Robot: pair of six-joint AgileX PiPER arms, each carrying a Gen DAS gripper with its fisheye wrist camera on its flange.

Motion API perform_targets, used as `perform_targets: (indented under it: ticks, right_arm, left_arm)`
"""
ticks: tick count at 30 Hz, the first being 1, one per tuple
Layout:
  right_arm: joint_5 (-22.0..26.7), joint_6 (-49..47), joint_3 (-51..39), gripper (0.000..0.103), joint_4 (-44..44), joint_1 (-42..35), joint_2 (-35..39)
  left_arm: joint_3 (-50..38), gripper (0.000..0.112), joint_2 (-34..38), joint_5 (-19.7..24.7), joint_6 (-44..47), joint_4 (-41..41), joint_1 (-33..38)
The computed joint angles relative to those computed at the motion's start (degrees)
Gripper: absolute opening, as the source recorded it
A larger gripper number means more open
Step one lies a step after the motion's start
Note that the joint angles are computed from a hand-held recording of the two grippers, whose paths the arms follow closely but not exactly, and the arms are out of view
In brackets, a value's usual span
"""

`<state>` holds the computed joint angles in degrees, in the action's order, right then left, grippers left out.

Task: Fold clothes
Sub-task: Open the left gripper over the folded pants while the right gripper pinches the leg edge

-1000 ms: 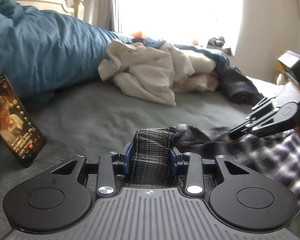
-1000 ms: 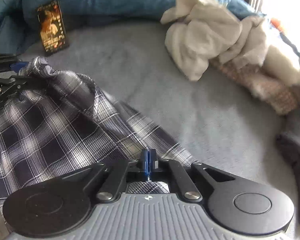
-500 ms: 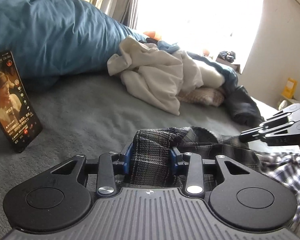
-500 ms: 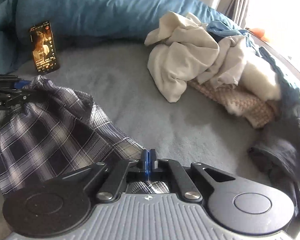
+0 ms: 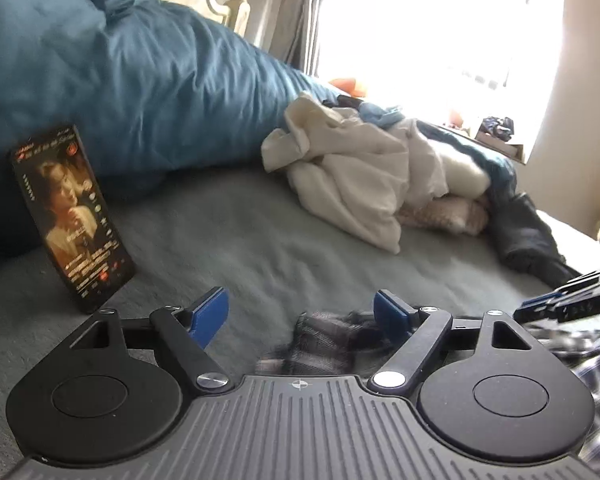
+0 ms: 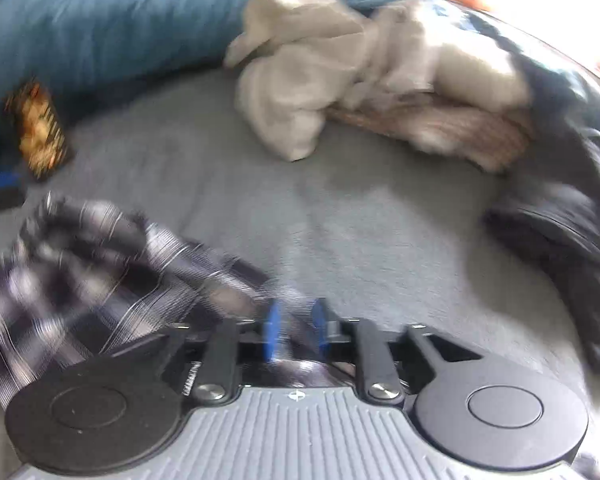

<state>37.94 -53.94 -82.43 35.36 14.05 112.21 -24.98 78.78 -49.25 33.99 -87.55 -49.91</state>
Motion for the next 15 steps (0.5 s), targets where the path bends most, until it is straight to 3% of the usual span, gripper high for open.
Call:
perform_targets:
  ticks: [3, 8, 12, 15]
  right_arm:
    - [1.5, -1.2, 0.1, 0.026, 2.4, -4.4, -1.7]
    - [1.9, -0.4, 2.2, 0.026, -3.3, -8.8, -4.5]
    - [7.5, -0.9, 1.9, 0.026, -7.9, -11.0, -4.9]
    - [4.6, -6.9, 5.4, 0.026, -7.0, -12.1, -6.2]
  left_arm:
    - [-1.2, 0.080, 0.4, 5.3, -2.7, 6.3, 3.0]
    - [-5.7, 0.079, 7.5, 11.3, -4.6, 13.5, 6.4]
    - [-11.2, 0.079, 14.4, 10.1, 8.0, 3.3, 6.6]
    - [-12.9, 0.079, 16.9, 11.1, 12.5, -2.2, 8.9]
